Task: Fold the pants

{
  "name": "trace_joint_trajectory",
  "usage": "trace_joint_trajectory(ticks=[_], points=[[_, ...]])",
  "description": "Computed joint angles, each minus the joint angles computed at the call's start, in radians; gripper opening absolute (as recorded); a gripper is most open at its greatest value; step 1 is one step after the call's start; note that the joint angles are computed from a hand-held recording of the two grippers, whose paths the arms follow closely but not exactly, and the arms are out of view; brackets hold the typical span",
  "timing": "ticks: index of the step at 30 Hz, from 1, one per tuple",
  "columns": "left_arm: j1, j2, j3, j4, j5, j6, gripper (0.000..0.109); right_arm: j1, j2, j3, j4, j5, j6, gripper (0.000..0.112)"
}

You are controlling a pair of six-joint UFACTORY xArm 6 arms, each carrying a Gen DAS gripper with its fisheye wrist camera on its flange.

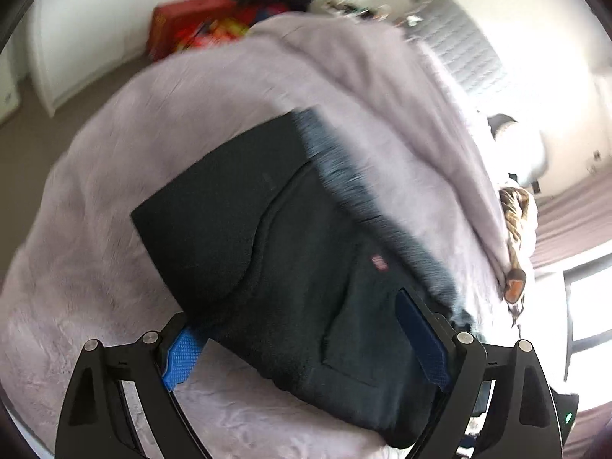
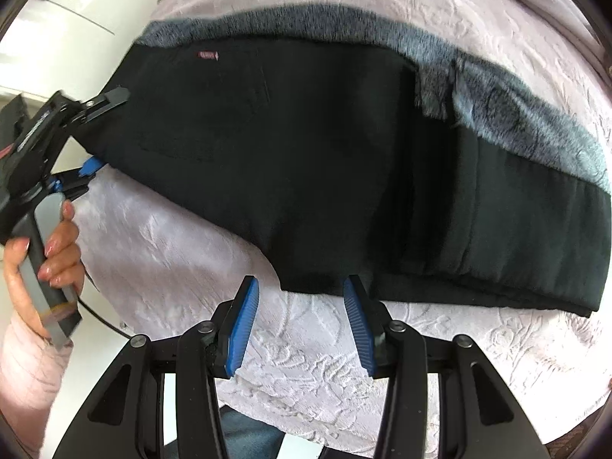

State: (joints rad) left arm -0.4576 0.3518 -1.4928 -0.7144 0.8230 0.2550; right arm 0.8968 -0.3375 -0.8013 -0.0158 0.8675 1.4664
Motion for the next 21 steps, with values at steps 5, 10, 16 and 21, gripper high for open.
trace_joint_trajectory(ticks=[5, 10, 16, 21], points=[[-0.035, 0.059, -0.053, 0.189, -0.006, -0.124, 0.089, -0.038, -0.03, -0.036, -0.076, 0.045, -0.01, 0.05], [-0.04, 0.082, -0.066, 0.339, -0.002, -0.238, 0.056, -0.124, -0.039, -0.109, -0.11, 0.076, -0.117, 0.05], [-0.147, -0.048, 0.13, 0.803, -0.27, -0.323, 0.048, -0.265, 0.076, -0.27, 0.039, 0.012, -0.429, 0.067], [-0.176, -0.075, 0.194, 1.091, -0.349, -0.43, 0.048, -0.347, 0.308, -0.52, 0.315, 0.043, -0.727, 0.078]])
